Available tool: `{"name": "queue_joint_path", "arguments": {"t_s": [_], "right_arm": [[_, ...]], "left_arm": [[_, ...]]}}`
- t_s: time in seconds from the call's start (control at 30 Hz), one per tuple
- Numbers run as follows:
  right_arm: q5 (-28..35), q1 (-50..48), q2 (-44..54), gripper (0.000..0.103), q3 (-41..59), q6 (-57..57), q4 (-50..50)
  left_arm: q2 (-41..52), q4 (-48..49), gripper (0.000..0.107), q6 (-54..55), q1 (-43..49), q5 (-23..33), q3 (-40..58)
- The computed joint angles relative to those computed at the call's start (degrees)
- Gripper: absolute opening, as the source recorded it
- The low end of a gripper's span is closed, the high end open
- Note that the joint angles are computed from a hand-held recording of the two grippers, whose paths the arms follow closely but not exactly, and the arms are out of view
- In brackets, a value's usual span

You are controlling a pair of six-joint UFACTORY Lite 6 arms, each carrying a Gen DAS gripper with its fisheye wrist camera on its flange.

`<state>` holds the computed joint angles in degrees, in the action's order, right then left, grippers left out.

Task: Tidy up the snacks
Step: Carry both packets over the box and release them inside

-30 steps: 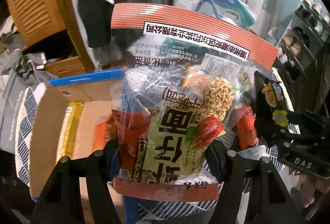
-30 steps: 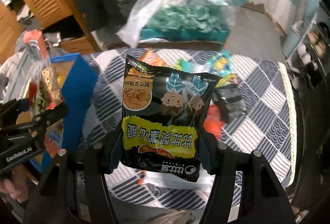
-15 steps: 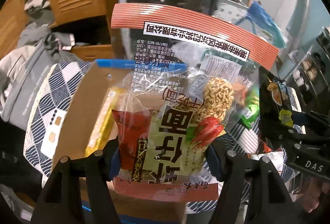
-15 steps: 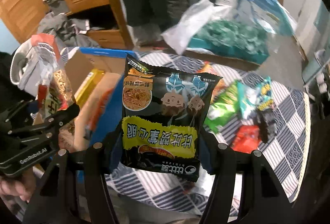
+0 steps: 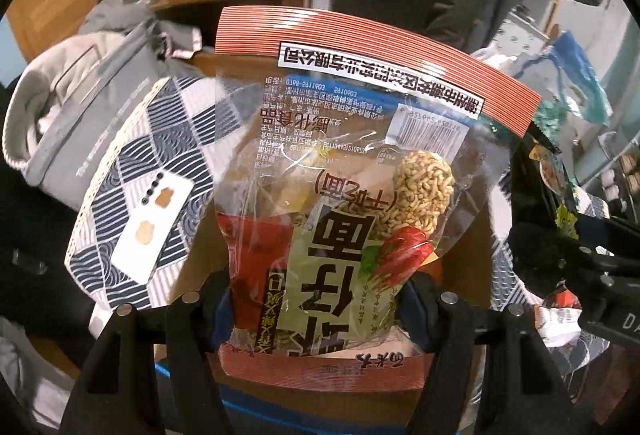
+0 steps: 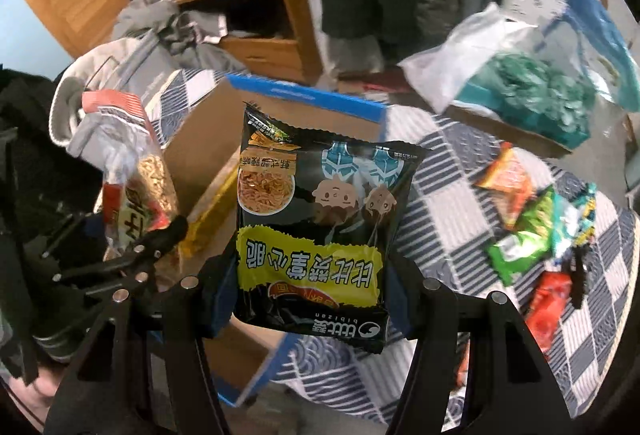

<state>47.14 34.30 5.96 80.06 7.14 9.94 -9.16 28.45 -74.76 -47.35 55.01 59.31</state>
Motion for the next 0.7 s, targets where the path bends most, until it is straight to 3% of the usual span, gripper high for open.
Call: {"name": "queue_joint_path", "arguments": {"t_s": [0.37, 0.43, 0.5, 0.7], "right_arm": [[-0.9, 5.5, 7.3, 0.063, 5.9, 3.1, -2.4], [-1.1, 6.3, 7.9, 0.067, 6.5, 4.0, -3.3], [-1.9, 6.8, 7.6, 0.078, 6.3, 5.0, -3.9], [-2.0, 7.1, 7.4, 0.084, 7.0, 6.5, -4.9]], "left_arm": [[-4.1, -3.9, 0.073, 1.5, 4.5, 0.5, -5.6], [-4.4, -4.3, 0.073, 1.8, 4.9, 0.7, -6.0], [-4.5, -5.2, 0.073, 2.5, 5.5, 0.6, -6.0], [-3.6, -3.4, 0.080, 1.6, 3.7, 2.6, -4.4]]}}
